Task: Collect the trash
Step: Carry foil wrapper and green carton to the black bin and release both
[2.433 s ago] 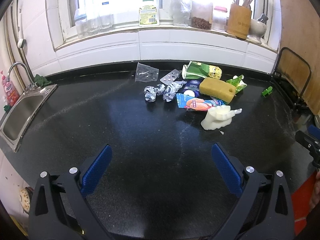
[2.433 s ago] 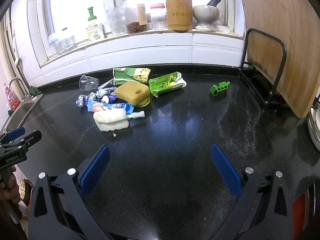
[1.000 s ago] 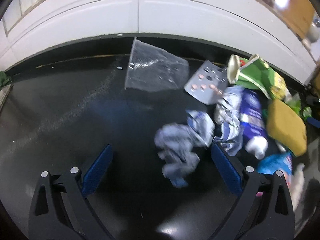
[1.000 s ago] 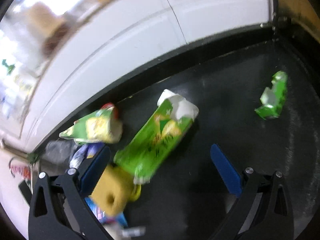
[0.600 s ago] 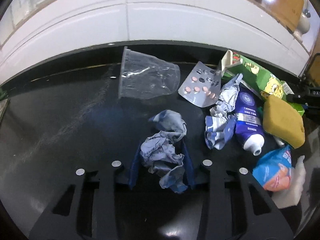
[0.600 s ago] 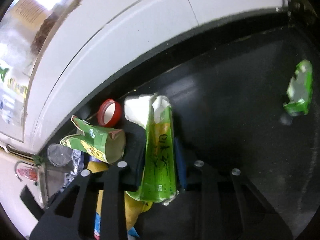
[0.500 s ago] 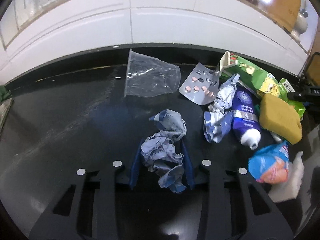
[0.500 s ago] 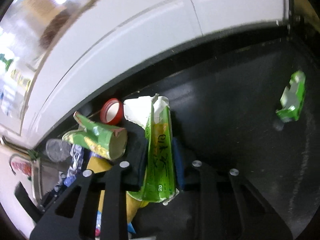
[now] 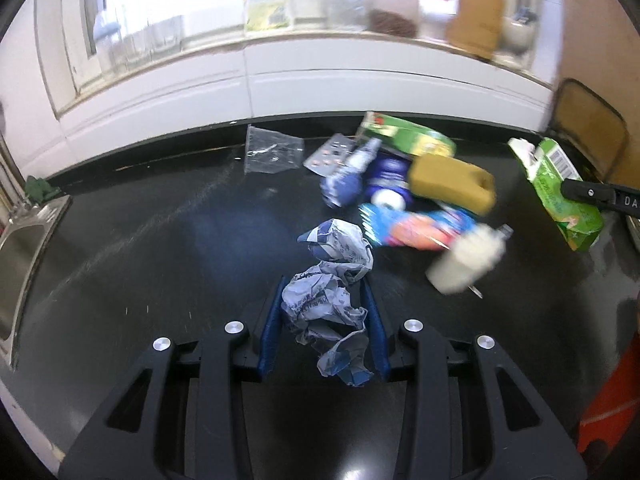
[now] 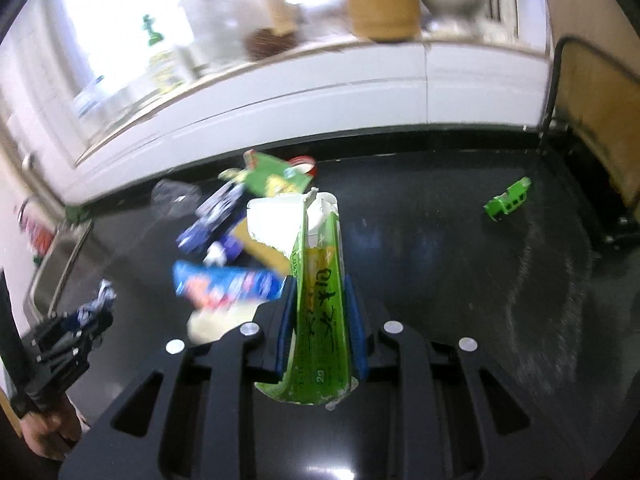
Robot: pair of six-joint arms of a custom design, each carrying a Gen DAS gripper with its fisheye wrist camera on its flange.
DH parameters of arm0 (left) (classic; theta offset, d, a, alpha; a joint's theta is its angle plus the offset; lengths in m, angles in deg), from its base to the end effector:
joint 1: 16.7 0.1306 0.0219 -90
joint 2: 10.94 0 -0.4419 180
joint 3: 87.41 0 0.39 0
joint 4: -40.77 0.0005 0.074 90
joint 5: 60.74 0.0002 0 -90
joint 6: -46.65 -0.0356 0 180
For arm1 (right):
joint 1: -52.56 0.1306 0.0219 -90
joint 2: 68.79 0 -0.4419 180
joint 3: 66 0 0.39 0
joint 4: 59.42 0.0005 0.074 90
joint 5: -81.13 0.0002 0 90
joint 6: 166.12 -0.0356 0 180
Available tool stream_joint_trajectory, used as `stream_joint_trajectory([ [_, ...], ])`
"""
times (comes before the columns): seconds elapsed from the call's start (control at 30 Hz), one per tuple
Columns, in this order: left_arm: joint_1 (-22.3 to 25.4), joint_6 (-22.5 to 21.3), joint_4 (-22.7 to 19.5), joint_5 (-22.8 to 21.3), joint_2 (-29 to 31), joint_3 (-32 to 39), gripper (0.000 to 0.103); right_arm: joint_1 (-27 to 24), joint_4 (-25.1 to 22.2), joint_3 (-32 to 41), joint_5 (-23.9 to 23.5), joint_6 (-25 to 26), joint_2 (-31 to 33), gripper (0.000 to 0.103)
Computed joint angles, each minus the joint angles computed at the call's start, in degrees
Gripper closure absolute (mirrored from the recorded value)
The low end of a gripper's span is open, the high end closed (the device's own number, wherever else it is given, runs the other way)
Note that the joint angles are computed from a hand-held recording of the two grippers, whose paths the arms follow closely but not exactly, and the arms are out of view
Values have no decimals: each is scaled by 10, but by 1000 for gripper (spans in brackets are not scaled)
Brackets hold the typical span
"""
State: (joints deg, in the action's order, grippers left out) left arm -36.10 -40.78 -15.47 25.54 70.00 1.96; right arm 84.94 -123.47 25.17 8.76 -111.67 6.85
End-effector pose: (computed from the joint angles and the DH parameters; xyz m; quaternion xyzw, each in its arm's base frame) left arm 0.3887 -0.1350 0.5429 0.1249 0.9242 -0.0388 0.3589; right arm 0.3096 0.1829 0.5821 0.0798 0.9223 0.0766 0.3703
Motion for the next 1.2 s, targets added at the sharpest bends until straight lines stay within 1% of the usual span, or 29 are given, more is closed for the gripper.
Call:
stream_joint_trajectory([
  [0.03,-9,6,-1,-3,-13,-9,66,30,-8,-5,26,-7,-11,78],
  [0.1,-20,12,-5,-2,-33,-22,66,69,-22,-11,54,-21,-28,78],
  [0.2,-34,25,-6,-6,-56,-40,66,106,-29,-20,80,-31,-40,78],
  [0.37,-32,34,-4,-17,-77,-54,66,147,-36,-18,107,-44,-44,78],
  [0.43,-14,38,-3,-19,-90,-61,66,160,-28,-14,111,-43,-37,78],
  [0.47,-6,39,-4,-19,-96,-64,66,162,-21,-12,105,-38,-33,78],
  [0.57,43,41,-8,-15,-125,-80,66,190,14,5,88,-22,-1,78],
  [0.63,92,38,-11,-13,-153,-95,66,210,39,20,66,-8,27,78],
  [0.7,157,30,-19,-1,-182,-112,66,239,73,47,33,12,72,78],
  [0.73,196,24,-25,9,-197,-120,66,246,81,59,22,19,87,78],
  [0.77,226,18,-30,17,-206,-125,66,264,98,80,-1,32,117,78],
  [0.83,327,-12,-44,45,-235,-143,66,287,112,115,-30,46,159,78],
  [0.87,363,-25,-47,55,-243,-149,66,303,119,140,-52,53,188,78],
  [0.9,422,-46,-53,72,-253,-159,66,314,123,160,-72,57,211,78],
  [0.93,468,-64,-56,89,-260,-167,66,329,126,187,-98,62,242,78],
  [0.97,535,-92,-63,114,-265,-179,66,340,124,212,-112,65,267,78],
  [1.0,584,-112,-67,133,-265,-188,66,350,119,235,-126,68,291,78],
  [1.03,621,-127,-69,149,-264,-195,66,362,114,266,-146,70,322,78],
  [1.07,675,-149,-75,169,-259,-205,66,369,110,285,-157,71,341,78],
  [1.1,708,-164,-75,182,-254,-213,66,381,101,314,-172,76,369,78],
  [1.2,796,-209,-71,214,-239,-244,65,401,71,382,-192,91,432,78],
])
